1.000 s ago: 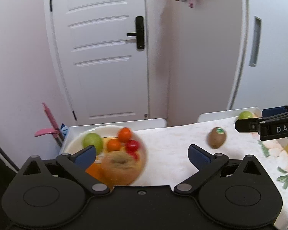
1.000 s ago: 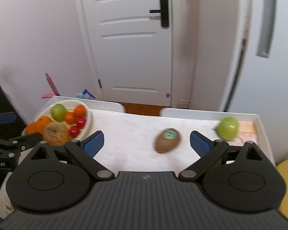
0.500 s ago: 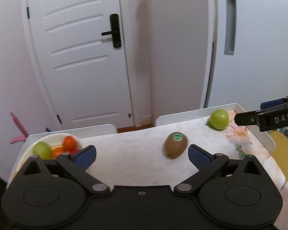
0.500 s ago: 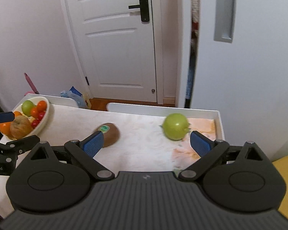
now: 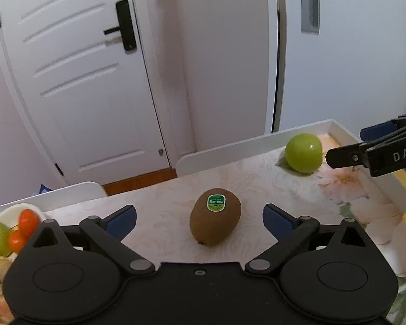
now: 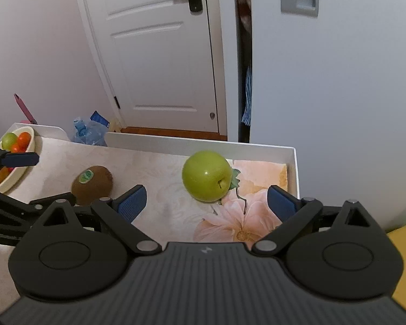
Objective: Organize fruits
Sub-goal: 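Withdraw both tools from the bowl toward the kiwi and green apple, then grasp the kiwi with the left tool while the right tool grasps the green apple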
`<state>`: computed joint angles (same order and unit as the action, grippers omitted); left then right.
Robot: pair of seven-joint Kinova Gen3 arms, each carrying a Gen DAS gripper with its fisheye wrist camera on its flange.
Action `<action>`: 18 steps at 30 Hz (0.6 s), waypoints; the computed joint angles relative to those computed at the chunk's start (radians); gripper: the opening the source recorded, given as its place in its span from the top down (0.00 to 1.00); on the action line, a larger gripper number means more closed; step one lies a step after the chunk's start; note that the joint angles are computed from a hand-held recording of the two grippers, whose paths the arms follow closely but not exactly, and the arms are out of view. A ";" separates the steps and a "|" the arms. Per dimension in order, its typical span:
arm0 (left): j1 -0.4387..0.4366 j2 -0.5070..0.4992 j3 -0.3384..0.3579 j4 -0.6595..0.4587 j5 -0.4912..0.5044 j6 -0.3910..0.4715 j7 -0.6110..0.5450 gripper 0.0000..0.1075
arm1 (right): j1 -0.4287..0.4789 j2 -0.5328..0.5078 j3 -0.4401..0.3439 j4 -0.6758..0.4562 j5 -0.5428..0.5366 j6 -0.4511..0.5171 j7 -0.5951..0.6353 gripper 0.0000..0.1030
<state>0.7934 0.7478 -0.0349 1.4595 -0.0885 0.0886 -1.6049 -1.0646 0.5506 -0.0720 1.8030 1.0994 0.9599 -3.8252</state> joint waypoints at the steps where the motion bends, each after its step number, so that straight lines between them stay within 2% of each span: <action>1: -0.005 0.014 0.008 -0.018 -0.003 0.011 -0.006 0.09 | 0.006 0.004 0.002 0.006 0.008 -0.013 -0.005 0.00; 6: -0.023 0.075 0.041 -0.092 -0.018 0.058 -0.030 0.13 | 0.035 0.020 0.014 0.023 0.038 -0.076 -0.018 0.00; 12: -0.029 0.112 0.057 -0.126 -0.030 0.055 -0.054 0.18 | 0.050 0.030 0.031 0.036 0.060 -0.117 -0.054 0.00; 16: -0.047 0.132 0.085 -0.157 -0.028 0.080 -0.074 0.29 | 0.057 0.033 0.037 0.043 0.077 -0.137 -0.074 0.00; 18: -0.040 0.134 0.077 -0.152 -0.027 0.065 -0.076 0.31 | 0.062 0.033 0.037 0.047 0.085 -0.149 -0.083 0.00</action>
<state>0.7531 0.8815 0.0419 1.3072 -0.1157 0.1537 -1.6809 -1.0022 0.5841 -0.0346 1.8505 1.1848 0.8106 -3.9085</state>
